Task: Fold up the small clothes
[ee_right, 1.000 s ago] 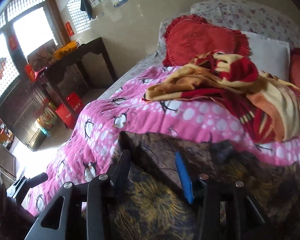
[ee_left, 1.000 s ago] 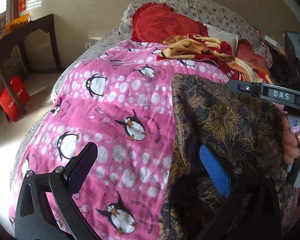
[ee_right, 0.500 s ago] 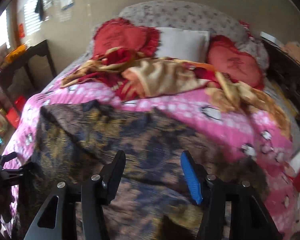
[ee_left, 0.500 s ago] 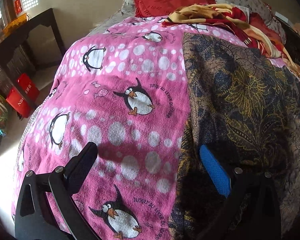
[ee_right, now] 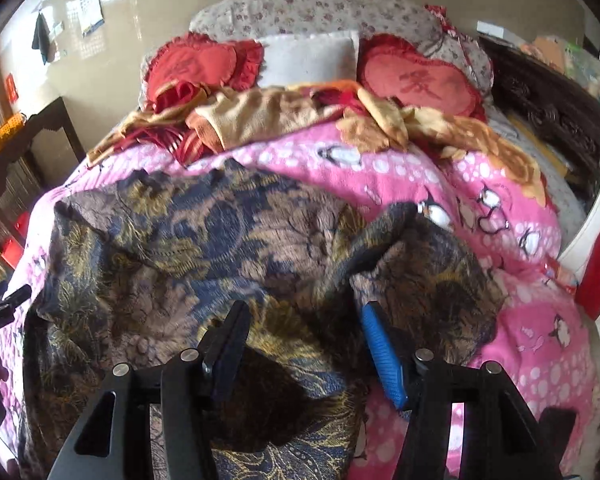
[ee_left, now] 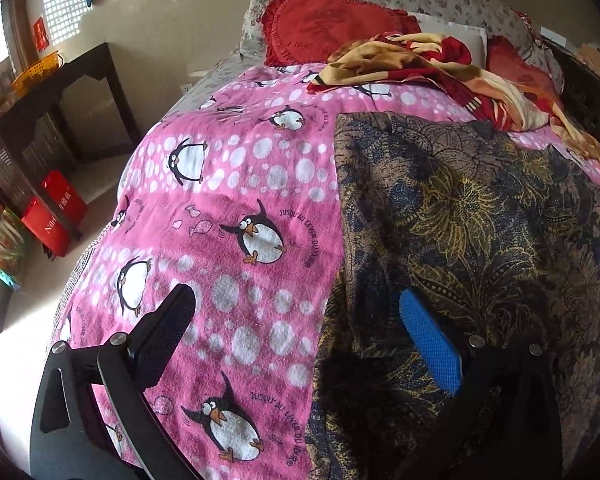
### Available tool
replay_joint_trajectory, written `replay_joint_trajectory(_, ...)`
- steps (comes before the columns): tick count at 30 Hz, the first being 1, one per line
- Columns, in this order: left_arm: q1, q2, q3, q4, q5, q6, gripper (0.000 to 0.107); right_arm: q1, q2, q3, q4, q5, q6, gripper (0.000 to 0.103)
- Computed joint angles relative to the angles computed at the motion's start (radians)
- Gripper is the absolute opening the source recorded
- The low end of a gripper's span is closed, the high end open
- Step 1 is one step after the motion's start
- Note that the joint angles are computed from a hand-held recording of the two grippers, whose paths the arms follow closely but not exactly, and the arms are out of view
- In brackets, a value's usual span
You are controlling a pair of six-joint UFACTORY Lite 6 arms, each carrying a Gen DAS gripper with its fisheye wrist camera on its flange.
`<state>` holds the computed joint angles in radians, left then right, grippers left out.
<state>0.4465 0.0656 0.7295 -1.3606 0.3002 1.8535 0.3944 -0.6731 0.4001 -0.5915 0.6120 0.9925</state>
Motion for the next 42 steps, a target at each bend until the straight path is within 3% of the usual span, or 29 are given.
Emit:
replay_joint_trajectory(1, -0.006, 0.004, 0.001, 0.014, -0.002, -0.023, 0.103, -0.011, 0.027, -0.007, 0.011, -0.021, -0.020, 0.053)
replay_joint_trajectory(2, -0.008, 0.007, 0.003, 0.032, 0.002, -0.050, 0.103, -0.012, 0.047, -0.012, 0.018, -0.037, -0.034, 0.034)
replay_joint_trajectory(4, -0.012, 0.005, -0.001, 0.037, 0.007, -0.063, 0.103, 0.047, 0.084, -0.007, -0.028, -0.006, 0.017, 0.009)
replay_joint_trajectory(6, -0.026, 0.000, -0.013, -0.005, -0.010, -0.025, 0.103, 0.139, 0.059, 0.000, -0.107, 0.069, 0.112, 0.004)
replay_joint_trajectory(10, -0.047, 0.023, -0.008, -0.089, -0.035, 0.022, 0.103, 0.237, 0.007, 0.081, -0.195, 0.197, 0.189, 0.004)
replay_joint_trajectory(13, -0.051, 0.048, 0.002, -0.143, -0.044, 0.036, 0.103, 0.215, 0.057, 0.172, -0.248, 0.187, 0.175, 0.004)
replay_joint_trajectory(17, -0.052, 0.080, 0.002, -0.289, -0.074, 0.181, 0.103, 0.077, 0.315, 0.262, -0.287, 0.126, 0.133, 0.004)
replay_joint_trajectory(19, -0.032, 0.110, 0.014, -0.298, -0.079, 0.208, 0.103, 0.010, 0.502, 0.308, -0.272, 0.132, 0.105, 0.005)
replay_joint_trajectory(21, 0.009, 0.144, 0.034, -0.231, -0.062, 0.160, 0.103, -0.013, 0.580, 0.334, -0.226, 0.135, 0.068, 0.007)
replay_joint_trajectory(22, 0.034, 0.159, 0.046, -0.165, -0.040, 0.105, 0.103, 0.009, 0.565, 0.332, -0.246, 0.142, 0.108, 0.016)
replay_joint_trajectory(23, 0.057, 0.171, 0.057, -0.104, -0.015, 0.055, 0.103, 0.043, 0.537, 0.335, -0.273, 0.149, 0.162, 0.032)
replay_joint_trajectory(25, 0.094, 0.166, 0.053, -0.047, 0.023, 0.026, 0.103, 0.113, 0.480, 0.343, -0.331, 0.088, 0.275, 0.053)
replay_joint_trajectory(27, 0.137, 0.138, 0.031, -0.023, 0.066, 0.047, 0.103, 0.154, 0.501, 0.397, -0.326, -0.062, 0.287, 0.053)
replay_joint_trajectory(30, 0.200, 0.102, 0.005, 0.065, 0.138, 0.025, 0.103, 0.197, 0.730, 0.601, -0.126, -0.305, 0.059, 0.053)
replay_joint_trajectory(33, 0.237, 0.068, -0.020, 0.152, 0.189, 0.005, 0.103, 0.275, 1.044, 0.905, -0.090, -0.341, -0.095, 0.051)
replay_joint_trajectory(36, 0.256, 0.063, -0.031, 0.211, 0.255, -0.020, 0.103, 0.300, 1.327, 1.219, 0.127, -0.345, -0.375, 0.051)
replay_joint_trajectory(39, 0.230, 0.090, -0.020, 0.197, 0.268, -0.037, 0.103, 0.302, 1.563, 1.533, 0.372, -0.241, -0.661, 0.050)
replay_joint_trajectory(42, 0.197, 0.150, 0.020, 0.138, 0.281, -0.050, 0.103, 0.293, 1.761, 1.837, 0.513, -0.075, -0.828, 0.026)
